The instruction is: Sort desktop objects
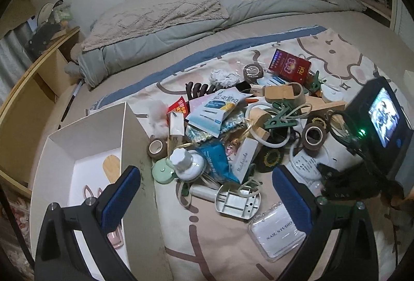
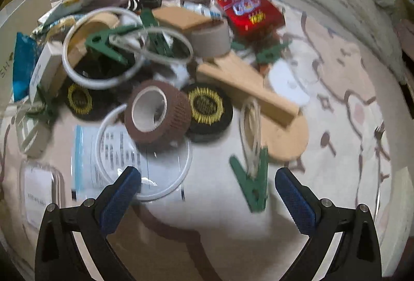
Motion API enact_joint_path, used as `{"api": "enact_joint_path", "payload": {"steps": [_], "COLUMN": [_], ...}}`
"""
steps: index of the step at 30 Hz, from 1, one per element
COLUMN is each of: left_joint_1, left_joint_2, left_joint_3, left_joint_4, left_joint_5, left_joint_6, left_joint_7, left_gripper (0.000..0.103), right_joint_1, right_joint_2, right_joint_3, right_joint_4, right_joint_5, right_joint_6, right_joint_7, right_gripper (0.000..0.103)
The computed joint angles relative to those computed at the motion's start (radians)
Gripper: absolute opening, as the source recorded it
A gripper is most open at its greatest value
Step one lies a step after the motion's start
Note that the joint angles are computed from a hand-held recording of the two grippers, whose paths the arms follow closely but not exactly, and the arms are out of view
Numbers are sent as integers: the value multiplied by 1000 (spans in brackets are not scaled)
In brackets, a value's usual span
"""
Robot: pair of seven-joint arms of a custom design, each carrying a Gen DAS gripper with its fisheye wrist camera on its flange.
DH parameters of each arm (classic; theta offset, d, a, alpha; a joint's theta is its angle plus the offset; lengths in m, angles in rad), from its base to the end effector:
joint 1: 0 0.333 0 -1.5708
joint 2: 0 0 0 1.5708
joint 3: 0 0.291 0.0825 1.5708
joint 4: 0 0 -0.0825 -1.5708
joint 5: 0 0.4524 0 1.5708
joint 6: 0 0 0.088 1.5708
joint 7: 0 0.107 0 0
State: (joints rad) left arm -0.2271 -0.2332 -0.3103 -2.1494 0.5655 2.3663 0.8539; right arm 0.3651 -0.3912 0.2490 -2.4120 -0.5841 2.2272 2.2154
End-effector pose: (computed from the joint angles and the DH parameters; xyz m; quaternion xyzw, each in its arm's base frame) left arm 0.5108 -0.3049 0.4970 -0.6134 0.7148 -0.1580 0.2964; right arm 0.4351 0.2847 0.4245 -0.7623 0.5729 -0.2989 0.0376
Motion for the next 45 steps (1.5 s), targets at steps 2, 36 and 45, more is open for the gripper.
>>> {"api": "enact_joint_path", "payload": {"steps": [2, 36, 45], "left_joint_1": [0, -146, -147], "left_joint_2": [7, 329, 291], "left_joint_3": [-3, 43, 43], "left_joint_4": [6, 225, 181], "left_joint_5": [8, 113, 62], "left_joint_6": [-5, -315, -304], "left_joint_7": [-3, 50, 71], "left_gripper": [102, 102, 102], "right_joint_1": [13, 106, 79], "right_joint_2": [-24, -416, -458], "right_joint_3": [-13, -7, -2], "right_joint_4": [-22, -240, -212], "right_joint_5": [35, 289, 315], "right_joint_6": [-16, -309, -301], "right_joint_7": [-40, -401, -330], "right_gripper": [103, 103, 103]}}
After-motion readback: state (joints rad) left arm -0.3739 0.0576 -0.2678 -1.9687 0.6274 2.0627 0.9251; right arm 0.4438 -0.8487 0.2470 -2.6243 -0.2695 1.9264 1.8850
